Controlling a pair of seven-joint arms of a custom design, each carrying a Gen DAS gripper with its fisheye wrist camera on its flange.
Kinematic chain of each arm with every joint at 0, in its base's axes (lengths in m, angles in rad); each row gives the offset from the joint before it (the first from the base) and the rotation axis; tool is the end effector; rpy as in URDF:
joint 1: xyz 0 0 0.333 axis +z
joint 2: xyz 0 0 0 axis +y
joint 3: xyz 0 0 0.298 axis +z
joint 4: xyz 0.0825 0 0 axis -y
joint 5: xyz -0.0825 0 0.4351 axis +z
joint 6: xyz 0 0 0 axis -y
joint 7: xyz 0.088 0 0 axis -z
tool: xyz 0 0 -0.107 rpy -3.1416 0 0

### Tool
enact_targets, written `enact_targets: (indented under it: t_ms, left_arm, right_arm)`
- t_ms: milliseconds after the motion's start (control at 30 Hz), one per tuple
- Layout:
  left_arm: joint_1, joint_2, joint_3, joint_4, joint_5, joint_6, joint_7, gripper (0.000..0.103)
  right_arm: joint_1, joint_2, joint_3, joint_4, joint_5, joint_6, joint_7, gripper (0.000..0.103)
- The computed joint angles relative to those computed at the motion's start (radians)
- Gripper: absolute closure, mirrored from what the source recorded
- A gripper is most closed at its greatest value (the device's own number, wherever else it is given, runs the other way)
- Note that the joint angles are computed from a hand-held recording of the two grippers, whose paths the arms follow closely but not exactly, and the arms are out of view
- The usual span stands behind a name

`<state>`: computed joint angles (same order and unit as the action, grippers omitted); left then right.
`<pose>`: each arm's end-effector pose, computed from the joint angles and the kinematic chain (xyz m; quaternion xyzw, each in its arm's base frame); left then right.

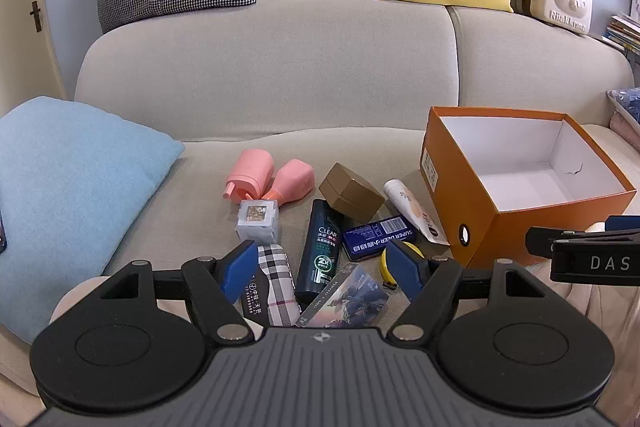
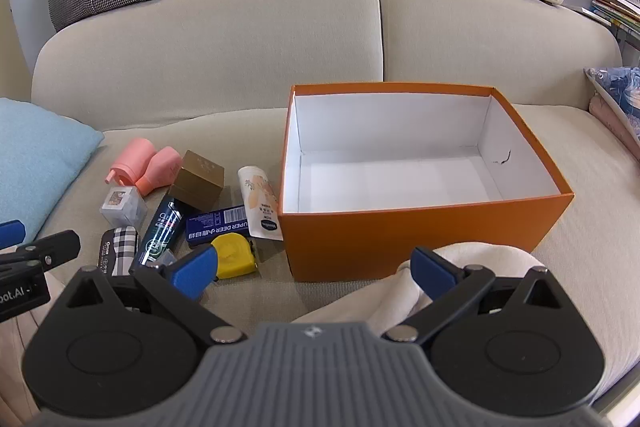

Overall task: Organize rigid objects
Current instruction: 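Reach both tools down toward the photo card box and plaid phone case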

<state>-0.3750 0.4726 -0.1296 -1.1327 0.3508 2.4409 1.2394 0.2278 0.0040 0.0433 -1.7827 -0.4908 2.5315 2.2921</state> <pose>0.7001 -0.3538 0.6240 -0.5372 0.7293 -0.3274 0.2689 0.6377 0.1825 0.5978 -0.5944 0.6938 -0.2943 0.2807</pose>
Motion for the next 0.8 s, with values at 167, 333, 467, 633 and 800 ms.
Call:
enact_targets:
  t_ms: [167, 333, 467, 633, 800]
  left_arm:
    - [0.000, 0.000, 0.000, 0.000, -0.001, 0.000, -0.001, 0.017]
    - [0.001, 0.004, -0.001, 0.004, -0.006, -0.008, -0.002, 0.017]
    - [0.009, 0.009, -0.008, 0.010, -0.027, -0.020, 0.006, 0.019]
    - [0.038, 0.037, -0.031, 0.050, -0.109, -0.066, 0.038, 0.030]
    - [0.056, 0.084, -0.039, 0.122, -0.185, -0.148, 0.051, 0.048]
  right_arm:
    - [0.000, 0.000, 0.000, 0.000, 0.002, -0.003, -0.002, 0.001]
    - [0.000, 0.002, 0.000, 0.001, 0.013, -0.008, -0.010, 0.001]
    - [-0.001, 0.006, -0.003, 0.005, 0.049, 0.002, -0.040, 0.001]
    - [-0.001, 0.021, -0.004, 0.009, 0.107, 0.041, -0.098, 0.002]
    - [0.006, 0.055, -0.001, 0.035, 0.185, 0.071, -0.212, 0.006]
